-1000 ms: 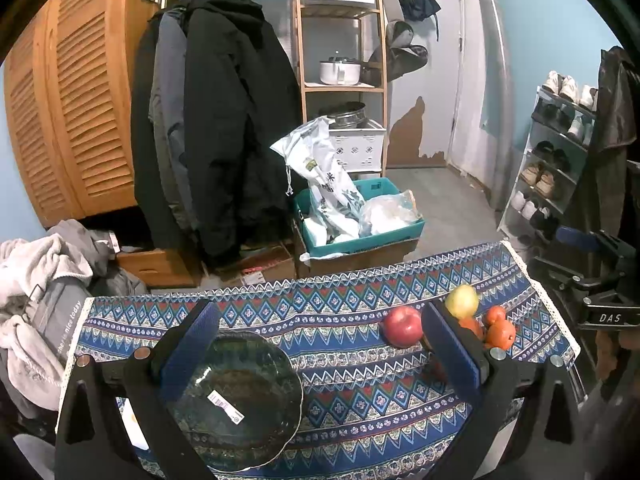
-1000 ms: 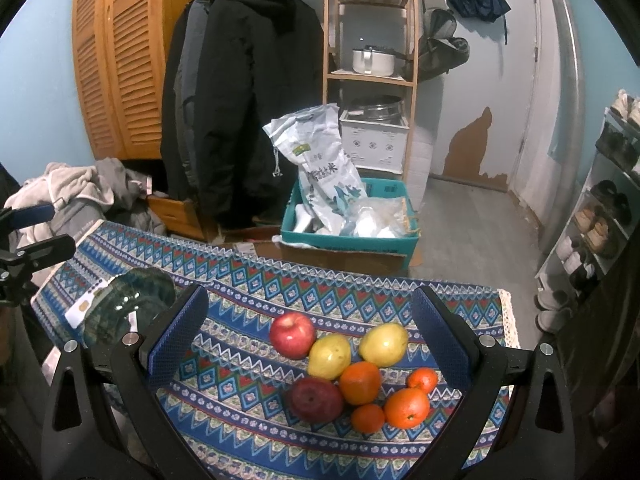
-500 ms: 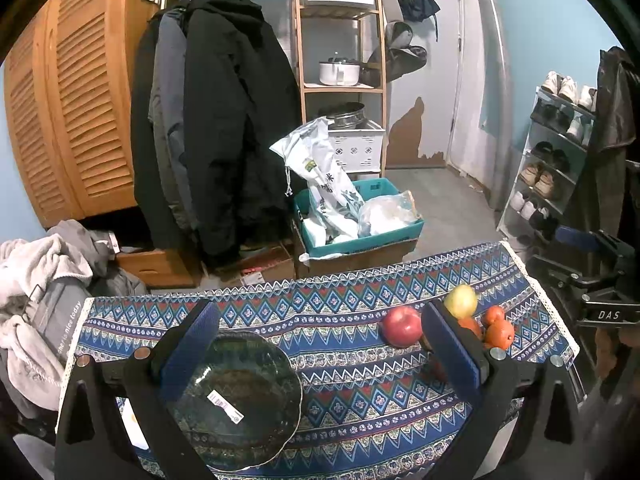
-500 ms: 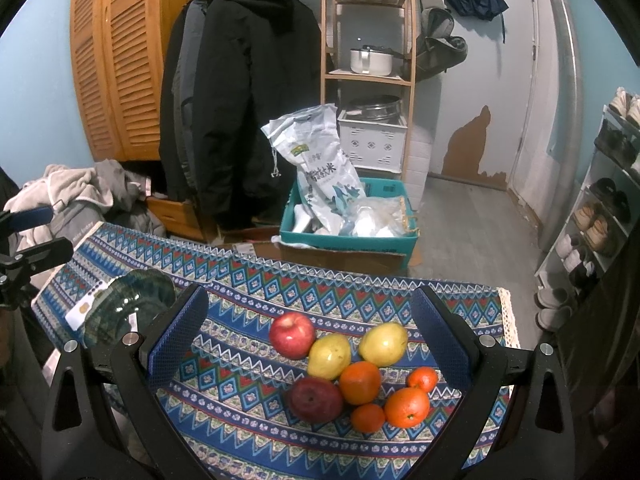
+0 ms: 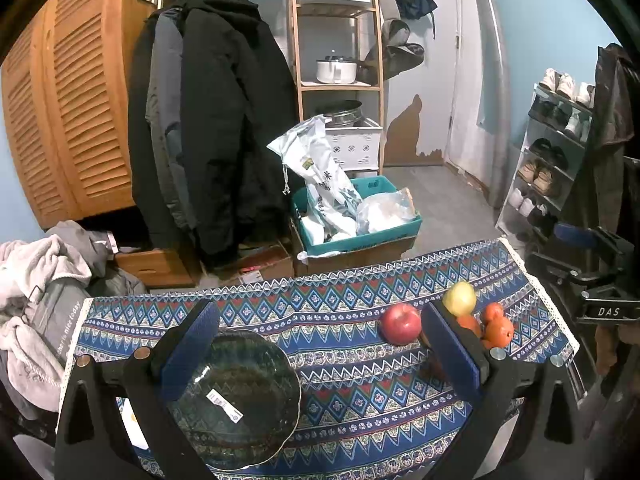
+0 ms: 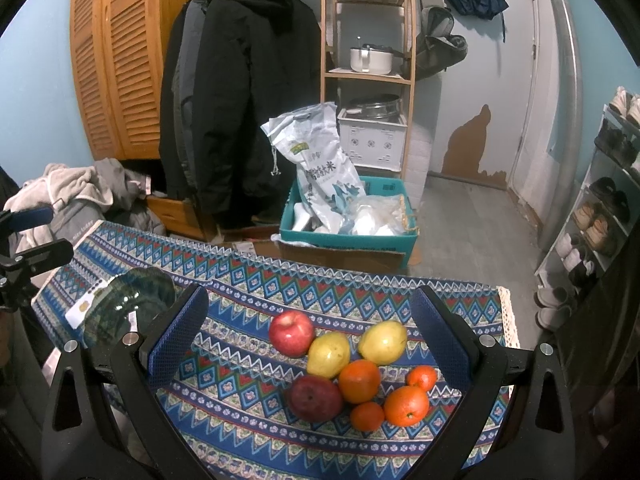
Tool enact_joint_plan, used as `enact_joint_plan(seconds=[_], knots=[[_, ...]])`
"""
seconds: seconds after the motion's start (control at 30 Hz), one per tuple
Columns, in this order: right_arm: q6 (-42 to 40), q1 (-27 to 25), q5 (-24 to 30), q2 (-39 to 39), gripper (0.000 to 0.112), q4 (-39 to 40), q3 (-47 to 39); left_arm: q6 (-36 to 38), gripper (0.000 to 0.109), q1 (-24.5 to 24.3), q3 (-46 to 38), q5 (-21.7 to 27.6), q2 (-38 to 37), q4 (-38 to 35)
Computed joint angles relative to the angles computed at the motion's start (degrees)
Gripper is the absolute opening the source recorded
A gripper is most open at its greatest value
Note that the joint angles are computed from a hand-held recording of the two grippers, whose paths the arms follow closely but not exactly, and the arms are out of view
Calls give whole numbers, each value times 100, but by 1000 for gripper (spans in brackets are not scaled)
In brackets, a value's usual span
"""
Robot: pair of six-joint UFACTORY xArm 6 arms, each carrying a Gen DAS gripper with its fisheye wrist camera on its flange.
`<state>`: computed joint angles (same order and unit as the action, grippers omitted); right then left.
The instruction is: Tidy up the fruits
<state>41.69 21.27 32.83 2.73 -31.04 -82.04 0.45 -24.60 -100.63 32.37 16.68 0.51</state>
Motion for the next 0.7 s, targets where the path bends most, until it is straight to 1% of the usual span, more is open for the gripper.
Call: enact_joint_plan(seconds=[0.5,0.7], knots=[[-6,-16,-11,-36,100,6,47,36,103,-33,75,-22,-27,35],[-5,-68,-51,-98,100,15,140,91,103,-56,-72,57,87,49]])
